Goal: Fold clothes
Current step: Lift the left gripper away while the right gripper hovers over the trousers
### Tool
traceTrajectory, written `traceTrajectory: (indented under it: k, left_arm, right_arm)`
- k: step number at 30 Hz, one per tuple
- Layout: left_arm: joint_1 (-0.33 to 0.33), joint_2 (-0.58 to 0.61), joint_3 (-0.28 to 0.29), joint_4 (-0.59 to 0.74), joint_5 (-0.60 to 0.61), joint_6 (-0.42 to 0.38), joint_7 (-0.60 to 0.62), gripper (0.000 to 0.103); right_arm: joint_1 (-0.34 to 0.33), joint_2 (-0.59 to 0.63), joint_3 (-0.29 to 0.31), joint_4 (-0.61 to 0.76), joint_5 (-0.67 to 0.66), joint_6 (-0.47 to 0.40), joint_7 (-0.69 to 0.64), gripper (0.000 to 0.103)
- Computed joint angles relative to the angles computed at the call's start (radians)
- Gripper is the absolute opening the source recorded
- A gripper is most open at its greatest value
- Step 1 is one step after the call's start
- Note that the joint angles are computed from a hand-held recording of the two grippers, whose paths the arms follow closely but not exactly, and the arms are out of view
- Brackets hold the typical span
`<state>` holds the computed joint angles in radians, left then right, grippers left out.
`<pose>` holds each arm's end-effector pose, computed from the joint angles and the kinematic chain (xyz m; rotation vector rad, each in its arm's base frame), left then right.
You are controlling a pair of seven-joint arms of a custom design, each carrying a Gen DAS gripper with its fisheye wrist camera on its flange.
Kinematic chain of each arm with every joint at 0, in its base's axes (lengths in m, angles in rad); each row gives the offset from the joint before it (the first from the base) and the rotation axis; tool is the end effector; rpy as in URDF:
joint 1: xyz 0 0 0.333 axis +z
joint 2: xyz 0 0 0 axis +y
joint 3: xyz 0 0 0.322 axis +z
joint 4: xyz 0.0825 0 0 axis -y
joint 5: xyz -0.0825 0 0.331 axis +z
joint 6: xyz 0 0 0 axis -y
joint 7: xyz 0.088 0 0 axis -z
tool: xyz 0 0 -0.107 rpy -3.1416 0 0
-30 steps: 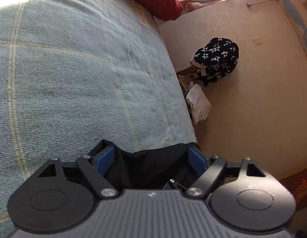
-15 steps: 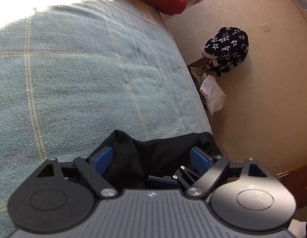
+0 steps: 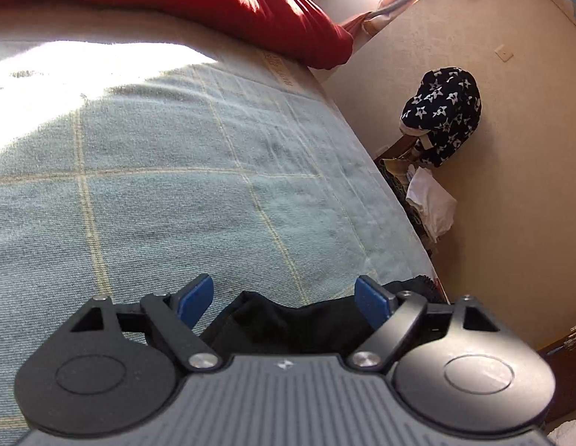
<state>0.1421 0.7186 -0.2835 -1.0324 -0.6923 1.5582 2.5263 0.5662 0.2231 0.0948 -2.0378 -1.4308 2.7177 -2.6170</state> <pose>0.6773 -0.0948 0.4698 0.7130 -2.3890 1.0243 0.4263 0.3735 0.4017 -1.4600 1.8079 -0.5806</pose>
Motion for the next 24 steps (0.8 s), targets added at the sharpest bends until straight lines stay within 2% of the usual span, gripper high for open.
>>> traceTrajectory:
  k: [5, 7, 10, 12, 15, 17, 19, 21, 24]
  left_arm:
    - [0.082, -0.2, 0.043, -0.216, -0.025, 0.147, 0.244, 0.085]
    - [0.108, -0.281, 0.071, -0.306, -0.044, 0.233, 0.349, 0.085]
    - [0.143, -0.379, 0.117, -0.418, -0.08, 0.338, 0.483, 0.086]
    - [0.157, -0.414, 0.15, -0.461, -0.081, 0.382, 0.522, 0.086]
    - [0.174, -0.46, 0.191, -0.543, -0.07, 0.471, 0.596, 0.086]
    - [0.179, -0.483, 0.213, -0.601, -0.056, 0.538, 0.64, 0.086]
    - [0.197, -0.494, 0.23, -0.651, -0.058, 0.575, 0.696, 0.086]
    - [0.22, -0.493, 0.246, -0.681, -0.063, 0.582, 0.745, 0.086]
    - [0.262, -0.476, 0.268, -0.713, -0.08, 0.594, 0.817, 0.086]
  right_arm:
    - [-0.014, 0.006, 0.004, 0.017, 0.147, 0.01, -0.16, 0.103]
    - [-0.013, 0.01, 0.003, 0.026, 0.209, 0.011, -0.212, 0.103]
    - [0.007, 0.014, -0.009, 0.032, 0.223, -0.004, -0.194, 0.103]
    - [0.016, 0.021, -0.001, 0.045, 0.27, -0.037, -0.25, 0.103]
    - [0.033, 0.034, 0.02, 0.088, 0.405, -0.125, -0.406, 0.103]
    - [0.064, 0.021, 0.017, 0.103, 0.416, -0.167, -0.385, 0.103]
    - [0.103, 0.001, 0.024, 0.117, 0.406, -0.24, -0.34, 0.103]
    - [0.157, 0.009, 0.052, 0.178, 0.437, -0.416, -0.343, 0.103]
    - [0.25, 0.086, 0.081, 0.32, 0.487, -0.677, -0.324, 0.103]
